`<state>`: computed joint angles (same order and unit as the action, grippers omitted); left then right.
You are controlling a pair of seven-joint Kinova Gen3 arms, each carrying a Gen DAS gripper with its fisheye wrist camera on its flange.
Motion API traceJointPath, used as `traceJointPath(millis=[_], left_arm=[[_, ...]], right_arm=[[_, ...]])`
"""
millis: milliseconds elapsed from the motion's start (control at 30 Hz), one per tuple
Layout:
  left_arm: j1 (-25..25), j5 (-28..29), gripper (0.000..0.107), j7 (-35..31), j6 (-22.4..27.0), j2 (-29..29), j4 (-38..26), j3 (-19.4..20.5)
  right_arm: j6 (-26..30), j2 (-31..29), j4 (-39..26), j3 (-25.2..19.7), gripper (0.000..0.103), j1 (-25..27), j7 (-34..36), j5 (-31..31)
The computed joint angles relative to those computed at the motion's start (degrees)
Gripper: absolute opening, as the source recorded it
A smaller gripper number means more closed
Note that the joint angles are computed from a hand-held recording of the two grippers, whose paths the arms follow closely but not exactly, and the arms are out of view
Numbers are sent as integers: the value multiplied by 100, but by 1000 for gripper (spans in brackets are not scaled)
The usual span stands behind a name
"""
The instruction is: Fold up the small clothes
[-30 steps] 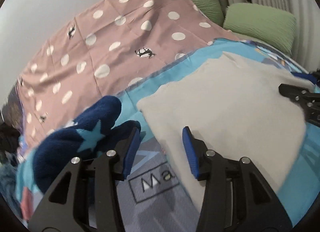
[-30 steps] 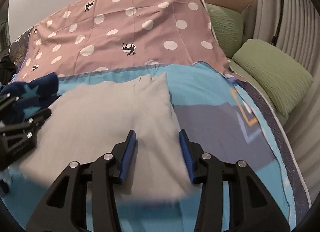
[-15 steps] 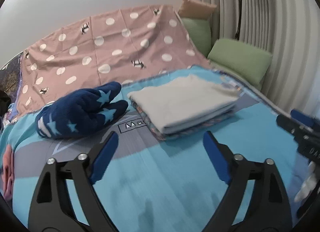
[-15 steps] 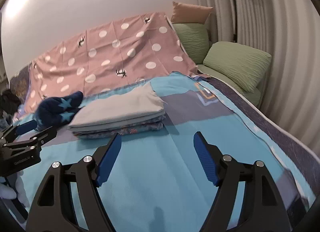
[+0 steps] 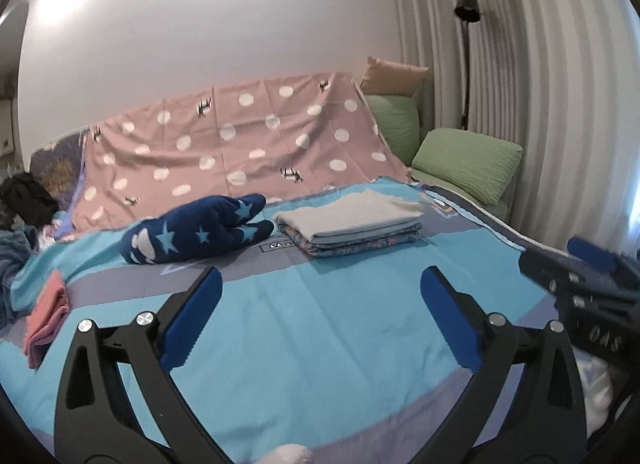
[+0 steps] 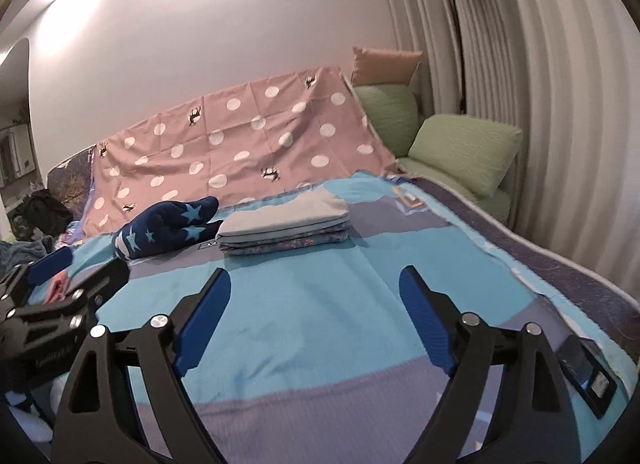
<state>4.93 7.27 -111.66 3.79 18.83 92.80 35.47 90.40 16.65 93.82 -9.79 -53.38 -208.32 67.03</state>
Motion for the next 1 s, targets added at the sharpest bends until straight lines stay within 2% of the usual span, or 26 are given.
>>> traceJointPath(millis=[67,100,200,267,367,500,700,1000], left_arm=[[-291,134,101,-284,-373,-181,503,212],[-285,174,101,-352,-606,-246,717,159],[158,2,101,-9,-1018,-535,1216,-528],[305,-204,101,455,-1070,-645,1392,-785],[83,-691,101,1154,-974,-638,1457,-643],[297,-1516,101,2086,-1161,-685,1642,-972],[1176,-2791,101,3443,-1346,-708,1706,-2023],[1477,-3720,101,4353,-1393,-659,1689,-2404]], right_arm=[[158,96,-41,-37,90,-113,31,-53],[235,146,-59,-55,90,-185,37,-81],[298,238,-63,-68,91,-333,84,-98],[318,297,-44,-54,93,-423,35,-56],[242,390,44,-32,94,-515,-122,36],[336,592,28,19,94,-652,-118,82],[296,597,228,47,94,-785,-345,233],[372,592,344,13,94,-820,-719,209]])
